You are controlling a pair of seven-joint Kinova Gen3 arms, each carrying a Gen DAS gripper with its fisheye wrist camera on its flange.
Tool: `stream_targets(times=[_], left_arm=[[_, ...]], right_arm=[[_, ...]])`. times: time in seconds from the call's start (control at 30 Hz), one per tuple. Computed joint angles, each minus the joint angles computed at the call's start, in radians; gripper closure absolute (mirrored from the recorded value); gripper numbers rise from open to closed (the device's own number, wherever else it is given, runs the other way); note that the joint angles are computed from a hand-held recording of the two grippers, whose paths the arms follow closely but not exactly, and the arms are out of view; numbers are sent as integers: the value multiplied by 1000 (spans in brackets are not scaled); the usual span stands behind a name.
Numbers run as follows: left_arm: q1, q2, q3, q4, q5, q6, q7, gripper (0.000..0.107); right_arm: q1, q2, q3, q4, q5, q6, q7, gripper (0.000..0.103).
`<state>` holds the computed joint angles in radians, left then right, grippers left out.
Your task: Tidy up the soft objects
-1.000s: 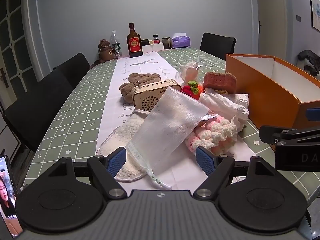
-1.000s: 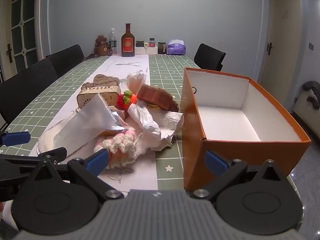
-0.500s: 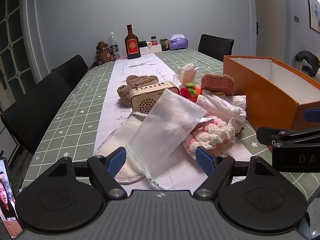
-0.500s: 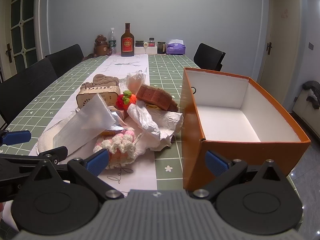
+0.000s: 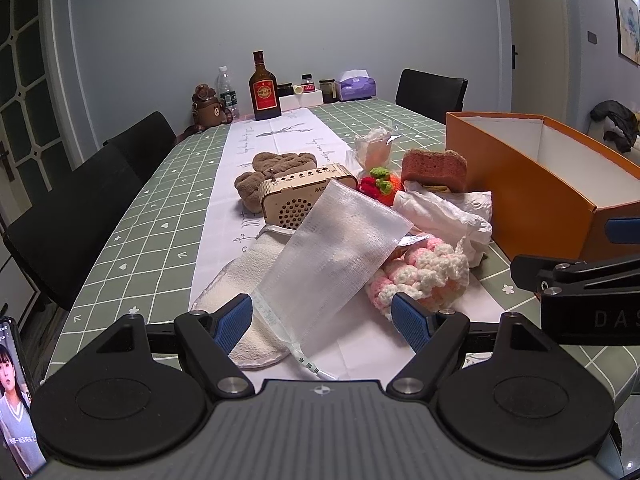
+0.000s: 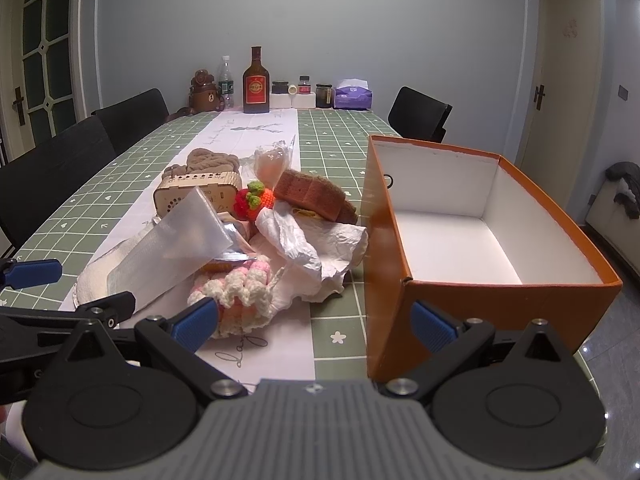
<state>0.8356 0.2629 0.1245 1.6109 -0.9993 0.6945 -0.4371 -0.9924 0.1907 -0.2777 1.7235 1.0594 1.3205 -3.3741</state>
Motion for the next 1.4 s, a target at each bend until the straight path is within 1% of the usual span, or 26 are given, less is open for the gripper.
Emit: stream_targets(times=[0.5, 0.7, 0.73, 0.8, 0.87, 0.93, 1.0, 1.07, 1.17, 1.2, 1.23, 1.27, 1.33, 1.37, 1.4], left_arm=[[-9, -4, 1, 1, 13, -3, -7, 15], [-16, -11, 1, 16, 14, -19, 2, 15], [-19, -12, 1, 18, 17, -25, 1, 15], [-28, -22, -2, 35, 16, -54, 13, 16], [-37, -36, -9, 59, 5, -94, 40, 18], [-51, -48, -8, 78, 3, -127, 51, 20], [-64, -56, -6, 92, 6, -154, 48, 23], [-81, -64, -8, 115, -1, -203, 42, 28], [-108, -67, -8, 127, 30, -249, 17, 28], [-127, -69, -4, 130, 62, -274, -13, 29], [-145, -70, 1, 130, 98, -295, -51, 31], [-156, -69, 2, 128, 131, -307, -83, 31], [-167, -65, -6, 125, 179, -333, -133, 30], [-174, -62, -9, 126, 199, -350, -166, 30], [-174, -56, -14, 121, 214, -356, -194, 30]], right_arm=[[3, -2, -2, 1, -6, -9, 13, 3], [5, -5, 4, -5, -24, -18, 40, 3], [19, -12, -6, -6, -38, -29, 46, 3], [22, -16, -12, 4, -27, -39, 35, 3], [3, -24, -8, 47, 30, -64, -27, 3], [-5, -22, -15, 75, 80, -65, -63, 3], [4, -33, -20, 95, 94, -102, -75, 3], [12, -27, -21, 105, 113, -118, -76, 3], [17, -25, -12, 109, 116, -159, -78, 3], [30, -24, -21, 103, 102, -172, -59, 4], [29, -19, -20, 99, 104, -173, -41, 10], [32, -19, -19, 96, 98, -183, -19, 13], [38, -16, -14, 93, 101, -202, 10, 26], [43, -13, -10, 91, 99, -213, 30, 29], [54, -17, -5, 89, 86, -234, 47, 36]])
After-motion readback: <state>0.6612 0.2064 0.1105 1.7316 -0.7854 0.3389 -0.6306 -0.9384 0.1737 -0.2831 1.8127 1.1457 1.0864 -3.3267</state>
